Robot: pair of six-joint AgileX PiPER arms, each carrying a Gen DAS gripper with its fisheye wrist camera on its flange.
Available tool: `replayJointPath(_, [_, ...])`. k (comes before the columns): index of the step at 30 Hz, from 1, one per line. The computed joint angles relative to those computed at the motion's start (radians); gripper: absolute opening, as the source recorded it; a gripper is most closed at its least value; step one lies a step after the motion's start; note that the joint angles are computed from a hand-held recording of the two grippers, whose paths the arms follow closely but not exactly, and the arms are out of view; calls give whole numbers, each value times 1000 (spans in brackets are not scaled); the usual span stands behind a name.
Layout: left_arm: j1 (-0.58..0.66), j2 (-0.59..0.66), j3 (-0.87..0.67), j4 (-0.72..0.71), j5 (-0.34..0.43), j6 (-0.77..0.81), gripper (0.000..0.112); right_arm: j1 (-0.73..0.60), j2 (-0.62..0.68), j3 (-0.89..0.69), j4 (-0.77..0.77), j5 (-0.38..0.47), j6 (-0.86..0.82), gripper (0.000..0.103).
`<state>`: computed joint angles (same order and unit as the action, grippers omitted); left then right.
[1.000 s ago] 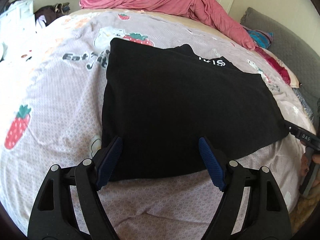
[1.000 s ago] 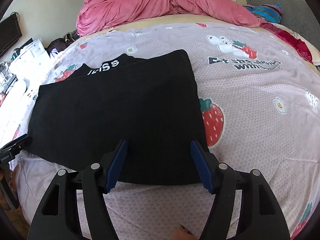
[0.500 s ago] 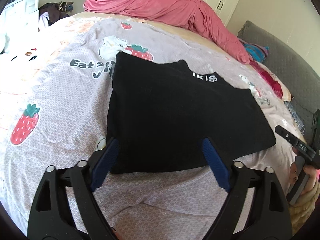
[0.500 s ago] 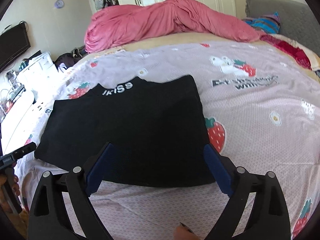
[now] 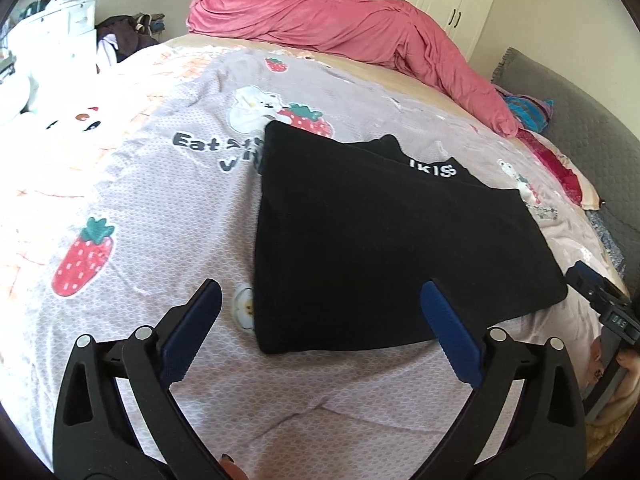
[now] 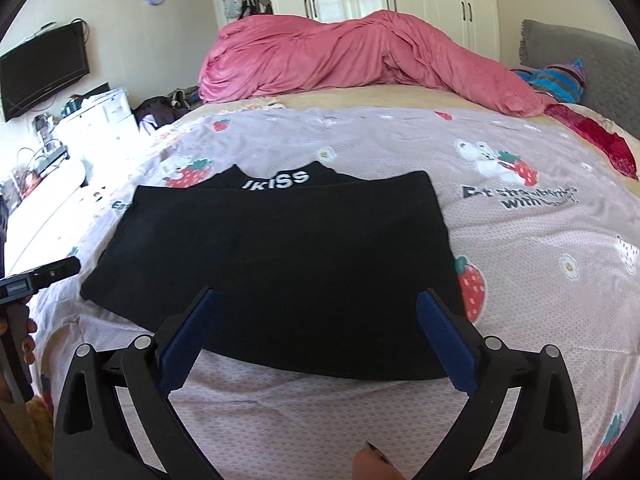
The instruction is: Fold small clothes
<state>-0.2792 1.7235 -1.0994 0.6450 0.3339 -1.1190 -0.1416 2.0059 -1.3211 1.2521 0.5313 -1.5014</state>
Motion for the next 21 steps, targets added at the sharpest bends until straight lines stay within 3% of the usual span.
replayJointPath(7, [15, -12, 14, 13, 25, -3, 93, 47, -32, 53, 69, -8, -88, 98])
replayJointPath(14, [45, -19, 22, 23, 32, -10, 93, 118, -44, 77, 58, 1, -65, 98])
replayJointPath(21, [92, -18, 27, -36, 18, 42, 93, 231, -58, 107, 60, -66, -92, 98])
